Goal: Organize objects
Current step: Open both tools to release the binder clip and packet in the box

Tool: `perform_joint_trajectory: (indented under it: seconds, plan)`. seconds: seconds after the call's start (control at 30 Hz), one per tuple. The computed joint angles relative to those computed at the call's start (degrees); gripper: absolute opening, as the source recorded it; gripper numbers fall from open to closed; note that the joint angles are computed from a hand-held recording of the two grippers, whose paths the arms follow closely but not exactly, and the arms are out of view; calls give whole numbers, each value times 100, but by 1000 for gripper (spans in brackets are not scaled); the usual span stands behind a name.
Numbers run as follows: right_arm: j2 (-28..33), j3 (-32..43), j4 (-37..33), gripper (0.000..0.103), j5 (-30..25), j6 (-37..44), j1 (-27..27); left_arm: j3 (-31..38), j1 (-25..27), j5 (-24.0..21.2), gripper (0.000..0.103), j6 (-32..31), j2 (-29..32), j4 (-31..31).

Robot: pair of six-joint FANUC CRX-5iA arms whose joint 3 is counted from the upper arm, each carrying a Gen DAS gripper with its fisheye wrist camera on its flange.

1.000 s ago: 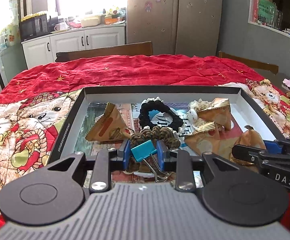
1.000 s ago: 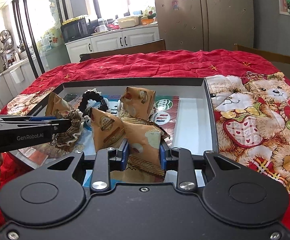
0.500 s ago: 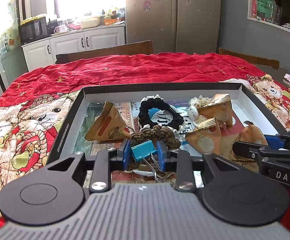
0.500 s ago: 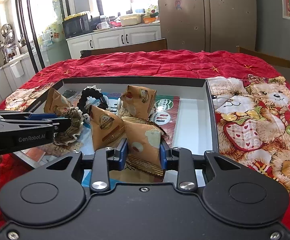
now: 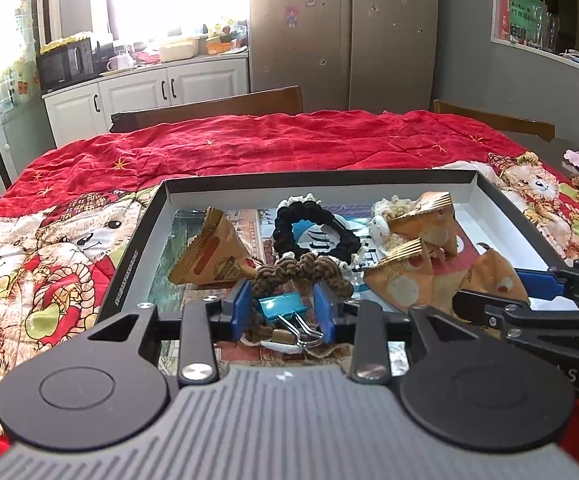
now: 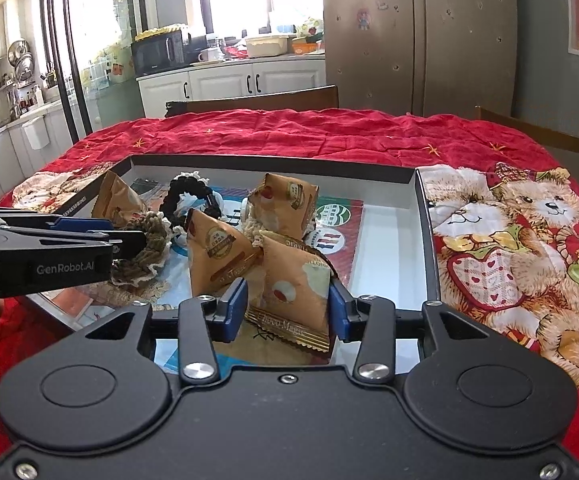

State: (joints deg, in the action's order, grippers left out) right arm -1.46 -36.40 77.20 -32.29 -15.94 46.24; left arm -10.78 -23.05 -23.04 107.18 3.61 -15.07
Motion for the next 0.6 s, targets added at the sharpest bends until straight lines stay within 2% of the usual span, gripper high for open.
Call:
perform_joint_trajectory:
  seconds: [0.1,0.37,0.53,0.6]
  plan:
    - [-19,-34,158,54,-66,-147,-9,-38,-22,62,60,16,-50,-34]
    - [-143,-119,275,54,-81,-320,-30,-191,-43,252,69,-21,-236,22]
    - [-201,-132,348,54,-160,-329,38,-243,-108,344,73,160,-383,-170]
    - [-230,-147,394,54,-229,-339,73,-335,-82,432,73,23,-452,-18]
